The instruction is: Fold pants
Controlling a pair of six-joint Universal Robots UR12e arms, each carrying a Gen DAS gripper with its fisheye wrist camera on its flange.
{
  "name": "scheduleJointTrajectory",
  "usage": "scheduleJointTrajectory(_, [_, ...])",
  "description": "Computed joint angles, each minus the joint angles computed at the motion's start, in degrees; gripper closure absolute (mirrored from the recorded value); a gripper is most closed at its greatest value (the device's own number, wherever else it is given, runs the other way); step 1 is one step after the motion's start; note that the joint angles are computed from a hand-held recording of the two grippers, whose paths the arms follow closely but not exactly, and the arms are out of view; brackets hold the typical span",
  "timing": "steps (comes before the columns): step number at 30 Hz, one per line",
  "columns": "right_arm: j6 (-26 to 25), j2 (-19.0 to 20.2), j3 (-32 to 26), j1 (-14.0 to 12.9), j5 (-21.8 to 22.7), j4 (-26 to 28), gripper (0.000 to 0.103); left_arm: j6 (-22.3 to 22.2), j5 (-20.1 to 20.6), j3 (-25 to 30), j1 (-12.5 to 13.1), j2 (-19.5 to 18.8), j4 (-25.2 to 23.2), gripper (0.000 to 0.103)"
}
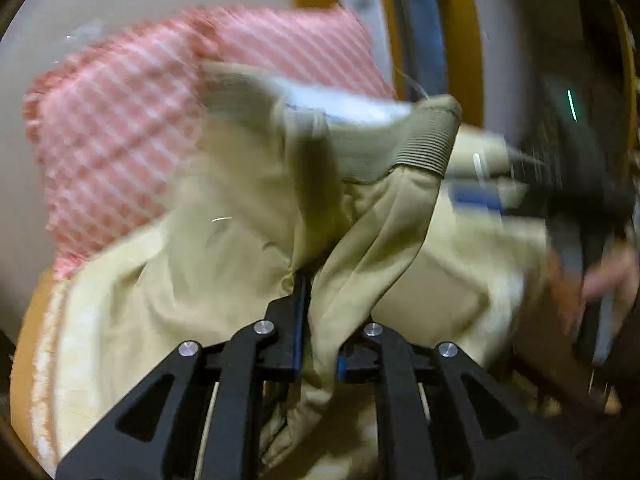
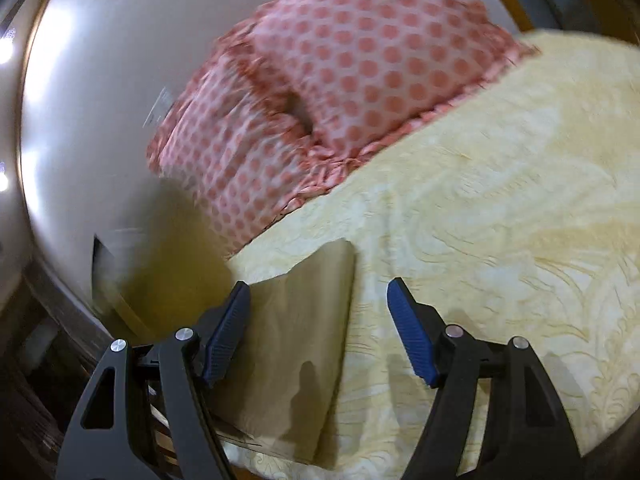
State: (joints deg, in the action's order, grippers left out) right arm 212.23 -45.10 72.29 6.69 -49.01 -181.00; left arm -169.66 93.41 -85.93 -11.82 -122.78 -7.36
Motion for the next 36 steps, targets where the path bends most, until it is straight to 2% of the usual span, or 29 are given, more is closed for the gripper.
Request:
scheduleJointTrajectory(2, [1.0,0.8,-1.3,-0.4,2.3,0.9,0.031,-0.9,-1.1,0.1,0.0,-0.3,-3.5,0.089])
scheduleJointTrajectory(4, [0.2,1.5,-2.8,-0.3,4.7,3.1,0.031,-1.0,-0.9,-0.9,0.0,0.1,-3.0,0.086])
scheduleJointTrajectory(5, [-0.4,1.8,-3.6,-0.3,6.0,4.6,0.031,-0.7,-0.9,-1.5,0.0,0.6,-2.6,0.079])
scheduleJointTrajectory(6, [-1.2,2.2,-4.5,-0.2,7.3,6.5,0.031,-1.3,-3.0,-2.5,0.6,1.6,-2.2,0.072])
scheduleJointTrajectory(8, [-3.1,3.2,-6.7,-0.1,9.9,12.0,0.031,-4.4,-8.8,-4.1,2.4,3.3,-1.9,0.044])
scheduleJointTrajectory(9, [-5.8,3.3,-7.6,0.3,9.4,16.1,0.032,-7.1,-12.4,-5.0,3.7,4.2,-1.1,0.04])
scheduleJointTrajectory(11, [-10.1,3.0,-8.0,0.8,7.8,19.8,0.041,-12.8,-15.6,-6.2,5.7,5.4,0.9,0.033])
scheduleJointTrajectory(12, [-12.6,2.9,-8.5,1.2,6.7,21.7,0.042,-16.9,-15.9,-6.6,7.2,5.7,1.8,0.033])
scheduleJointTrajectory(13, [-13.6,3.2,-9.3,1.4,6.2,23.2,0.045,-20.4,-13.9,-6.4,8.3,5.8,1.4,0.033])
scheduleJointTrajectory(15, [-15.3,3.6,-10.6,1.8,5.6,26.1,0.053,-25.8,-11.4,-5.1,10.2,5.2,-0.7,0.036])
scheduleJointTrajectory(16, [-16.2,3.8,-11.0,1.9,4.8,26.8,0.057,-28.2,-11.5,-4.6,11.2,4.9,-2.5,0.036])
scheduleJointTrajectory(17, [-17.1,3.9,-11.4,2.0,4.3,27.6,0.062,-30.8,-13.3,-3.7,12.7,4.3,-4.9,0.041])
scheduleJointTrajectory(18, [-17.6,4.1,-11.9,2.1,4.3,28.5,0.063,-31.9,-14.1,-3.6,13.4,4.1,-6.3,0.043])
scheduleJointTrajectory(22, [-18.5,4.7,-12.9,2.0,5.1,29.9,0.065,-31.0,-17.8,0.3,15.0,1.8,-13.7,0.043])
scheduleJointTrajectory(24, [-19.4,4.9,-13.4,1.9,5.5,30.9,0.072,-29.8,-19.9,2.8,15.2,0.4,-16.5,0.041])
scheduleJointTrajectory(25, [-19.6,5.1,-13.6,1.9,6.2,31.2,0.08,-29.2,-20.6,3.3,15.3,0.0,-17.0,0.037])
scheduleJointTrajectory(26, [-19.9,5.4,-14.0,1.6,8.1,31.6,0.087,-28.5,-21.2,3.9,15.3,-0.4,-17.0,0.037])
scheduleJointTrajectory(27, [-19.8,5.7,-14.4,1.5,9.8,32.2,0.088,-27.9,-21.1,4.7,15.3,-0.9,-17.8,0.045])
scheduleJointTrajectory(28, [-19.4,6.0,-14.9,1.3,11.1,32.7,0.09,-27.8,-20.8,5.2,15.2,-1.1,-19.0,0.07])
scheduleJointTrajectory(29, [-19.2,6.3,-15.6,1.1,12.2,33.1,0.091,-27.6,-20.4,5.1,15.0,-0.8,-19.8,0.085])
scheduleJointTrajectory(31, [-19.2,6.9,-17.4,1.0,13.9,33.9,0.092,-26.8,-21.7,6.4,15.3,-1.3,-20.7,0.094])
scheduleJointTrajectory(33, [-19.9,7.9,-20.0,1.1,14.2,34.7,0.093,-25.8,-21.0,7.5,15.2,-1.6,-20.4,0.095])
scheduleJointTrajectory(36, [-20.2,11.0,-27.2,1.7,12.0,35.5,0.093,-24.6,-18.3,12.0,14.7,-3.7,-20.6,0.096])
